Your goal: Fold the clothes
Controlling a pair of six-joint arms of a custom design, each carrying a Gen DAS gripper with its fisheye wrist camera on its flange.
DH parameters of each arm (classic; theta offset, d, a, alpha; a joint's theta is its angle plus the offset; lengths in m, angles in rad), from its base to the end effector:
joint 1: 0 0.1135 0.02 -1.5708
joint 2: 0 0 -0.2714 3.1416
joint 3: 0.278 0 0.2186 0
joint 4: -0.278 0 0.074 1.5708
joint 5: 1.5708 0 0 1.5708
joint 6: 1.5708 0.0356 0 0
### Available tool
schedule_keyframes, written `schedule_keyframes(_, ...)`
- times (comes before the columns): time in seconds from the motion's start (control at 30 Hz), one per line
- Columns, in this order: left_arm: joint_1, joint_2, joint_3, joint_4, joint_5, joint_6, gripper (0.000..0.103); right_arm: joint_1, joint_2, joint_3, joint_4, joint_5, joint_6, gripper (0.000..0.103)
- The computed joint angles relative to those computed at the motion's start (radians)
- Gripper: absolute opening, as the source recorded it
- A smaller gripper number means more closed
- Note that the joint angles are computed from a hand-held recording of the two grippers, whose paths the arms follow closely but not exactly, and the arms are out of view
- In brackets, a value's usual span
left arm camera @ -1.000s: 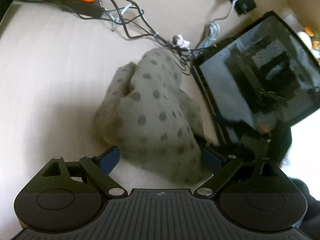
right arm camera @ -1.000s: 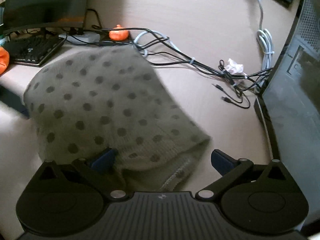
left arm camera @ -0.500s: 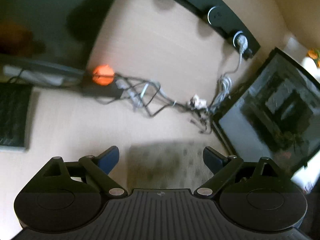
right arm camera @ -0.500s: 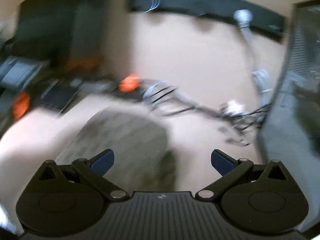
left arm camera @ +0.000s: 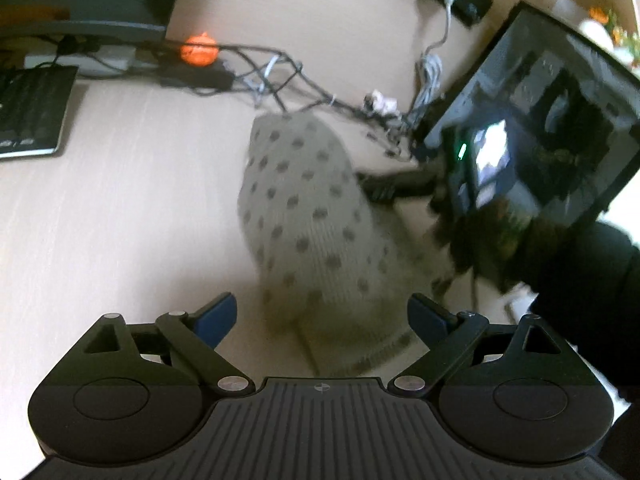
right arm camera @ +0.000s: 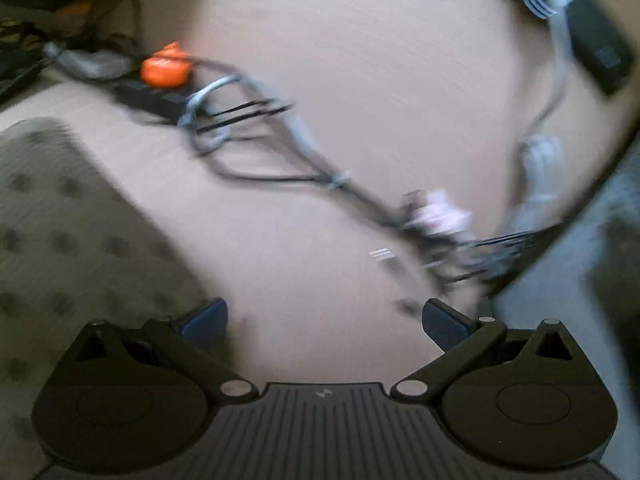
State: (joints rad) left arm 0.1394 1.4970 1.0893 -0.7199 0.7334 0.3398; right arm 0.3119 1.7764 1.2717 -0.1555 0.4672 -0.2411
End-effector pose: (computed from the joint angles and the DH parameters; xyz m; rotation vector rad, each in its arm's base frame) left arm 0.2606 0.0125 0.2651 0.4540 2.4056 -0.7796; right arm 0.3589 0.0989 0.2652 -0.3500 2.1617 -0.4796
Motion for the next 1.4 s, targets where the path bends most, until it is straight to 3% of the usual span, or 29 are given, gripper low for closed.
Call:
schedule_keyframes(0.07, 0.010, 0.000, -0.011, -0.017, 0.004, 0.021, 0.096, -0.003, -0.127, -0.071, 0.006, -0.045, 0.011, 0.103)
schedule_keyframes(0.17, 0.026, 0.002, -0.014, -0.027, 0.031, 0.034, 0.096, 0.034, -0.350, -0.168, -0.084, -0.183, -0.034, 0.103)
schedule_keyframes(0.27, 0.057, 0.007, -0.015, -0.006, 0.045, 0.014, 0.096, 0.158, -0.517, -0.276, -0.172, -0.176, -0.127, 0.103)
schedule_keyframes(0.43, 0.098, 0.028, 0.015, 0.010, 0.009, -0.026, 0.096, 0.410, -0.589, -0.505, -0.116, 0.102, -0.170, 0.103)
schedule_keyframes(0.6, 0.118, 0.020, 0.049, -0.009, -0.004, -0.031, 0.096, 0.503, -0.451, -0.667, 0.287, 0.328, -0.284, 0.103)
schedule_keyframes(0.7, 0.100, 0.018, 0.068, -0.027, -0.015, -0.028, 0.097, 0.529, -0.362, -0.703, 0.554, 0.477, -0.436, 0.102)
schedule_keyframes(0.8, 0.099, -0.001, 0.077, -0.054, -0.009, 0.021, 0.097, 0.513, -0.435, -0.700, 0.633, 0.671, -0.403, 0.103)
schedule_keyframes(0.87, 0.109, -0.013, 0.076, -0.066, 0.008, 0.054, 0.097, 0.460, -0.472, -0.681, 0.501, 0.739, -0.292, 0.103)
schedule_keyframes(0.93, 0.116, -0.008, 0.067, -0.066, 0.025, 0.055, 0.097, 0.389, -0.458, -0.622, 0.194, 0.711, -0.099, 0.103)
schedule_keyframes(1.0, 0.108, 0.007, 0.056, -0.062, 0.026, 0.047, 0.097, 0.357, -0.456, -0.571, -0.019, 0.670, 0.068, 0.103)
schedule_keyframes(1.1, 0.083, 0.022, 0.042, -0.058, 0.021, 0.048, 0.097, 0.329, -0.476, -0.522, -0.193, 0.643, 0.218, 0.103)
schedule_keyframes(1.2, 0.041, 0.033, 0.025, -0.034, 0.003, 0.036, 0.097, 0.353, -0.595, -0.575, -0.110, 0.600, 0.117, 0.103)
schedule_keyframes(1.3, -0.026, 0.008, -0.023, 0.049, -0.071, 0.005, 0.097, 0.471, -0.711, -0.699, 0.097, 0.571, -0.069, 0.103)
schedule_keyframes(1.4, -0.086, 0.000, -0.045, 0.101, -0.115, -0.018, 0.097, 0.521, -0.660, -0.778, 0.244, 0.549, -0.213, 0.103)
